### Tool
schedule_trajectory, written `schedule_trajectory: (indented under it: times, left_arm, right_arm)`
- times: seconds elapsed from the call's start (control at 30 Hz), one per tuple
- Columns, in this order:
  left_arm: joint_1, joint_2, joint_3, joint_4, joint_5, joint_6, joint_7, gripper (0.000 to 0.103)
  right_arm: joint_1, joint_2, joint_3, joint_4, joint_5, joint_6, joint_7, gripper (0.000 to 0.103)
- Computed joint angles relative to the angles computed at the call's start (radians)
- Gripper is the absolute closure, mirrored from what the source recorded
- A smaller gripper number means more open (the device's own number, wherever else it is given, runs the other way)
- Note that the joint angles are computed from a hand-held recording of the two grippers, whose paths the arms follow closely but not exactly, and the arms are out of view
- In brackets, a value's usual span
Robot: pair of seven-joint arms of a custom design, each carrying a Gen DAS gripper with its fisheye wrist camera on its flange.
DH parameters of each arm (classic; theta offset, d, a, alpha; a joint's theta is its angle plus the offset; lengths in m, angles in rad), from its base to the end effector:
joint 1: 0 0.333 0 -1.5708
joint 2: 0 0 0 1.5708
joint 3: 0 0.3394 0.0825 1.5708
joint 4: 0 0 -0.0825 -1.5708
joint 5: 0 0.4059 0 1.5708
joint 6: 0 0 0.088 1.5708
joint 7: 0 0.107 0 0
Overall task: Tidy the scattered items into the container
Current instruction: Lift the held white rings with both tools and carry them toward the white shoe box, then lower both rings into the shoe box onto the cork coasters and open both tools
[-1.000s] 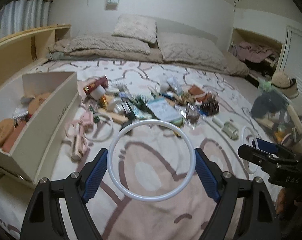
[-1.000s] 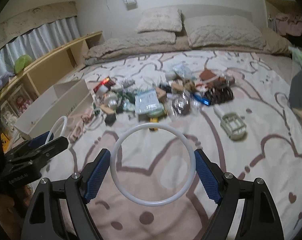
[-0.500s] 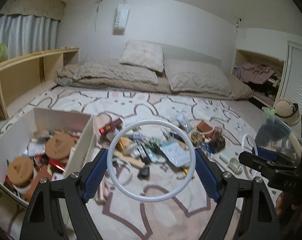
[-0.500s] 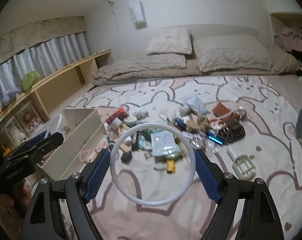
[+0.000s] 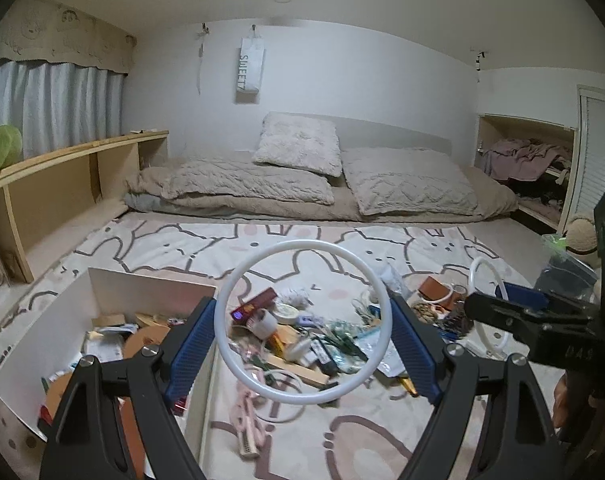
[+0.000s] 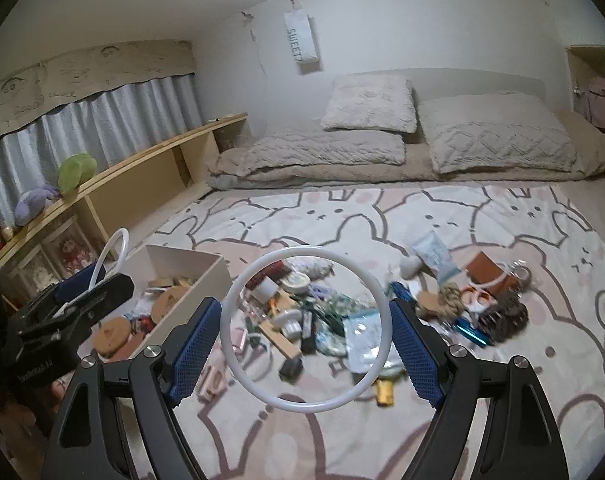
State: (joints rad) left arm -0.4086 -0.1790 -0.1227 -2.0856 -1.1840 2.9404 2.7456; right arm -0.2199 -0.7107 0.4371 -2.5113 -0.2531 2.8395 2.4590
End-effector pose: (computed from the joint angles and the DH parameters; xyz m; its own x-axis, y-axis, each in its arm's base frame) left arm 0.5065 -0.2337 0.6091 -0.6425 -0.7643 0.0549 -0.3384 0.2188 -0.9152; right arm 0.3922 0.1435 0.6173 -0.2651 -0.9349 -0.2360 -0.4373 0.3348 -0.8347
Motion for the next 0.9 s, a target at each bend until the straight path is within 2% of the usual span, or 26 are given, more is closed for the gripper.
schedule_trajectory:
  times: [0.27,0.57,0.77,0.9]
  left_arm:
    - [0.051,0.041,0.009,0.045,-0.014,-0.003,0.011,0.019]
    - [0.115,0.077,0.011,0.079,-0.017,0.048,0.058,0.018]
    - [0.159,0.102,0.011,0.103,-0.034,0.059,0.058,0.018]
    - [0.200,0.132,0.004,0.121,0.015,0.062,0.002,0.018]
  right_arm:
    - [-0.012,0.098,0.008,0.105,-0.045,0.001,-0.023,0.018]
    - [0.035,0.227,-0.012,0.229,-0.106,-0.009,-0.027,0.018]
    - [0.100,0.334,-0.042,0.323,-0.150,-0.009,-0.007,0.018]
    - [0.164,0.411,-0.079,0.393,-0.179,-0.010,-0.004,0.018]
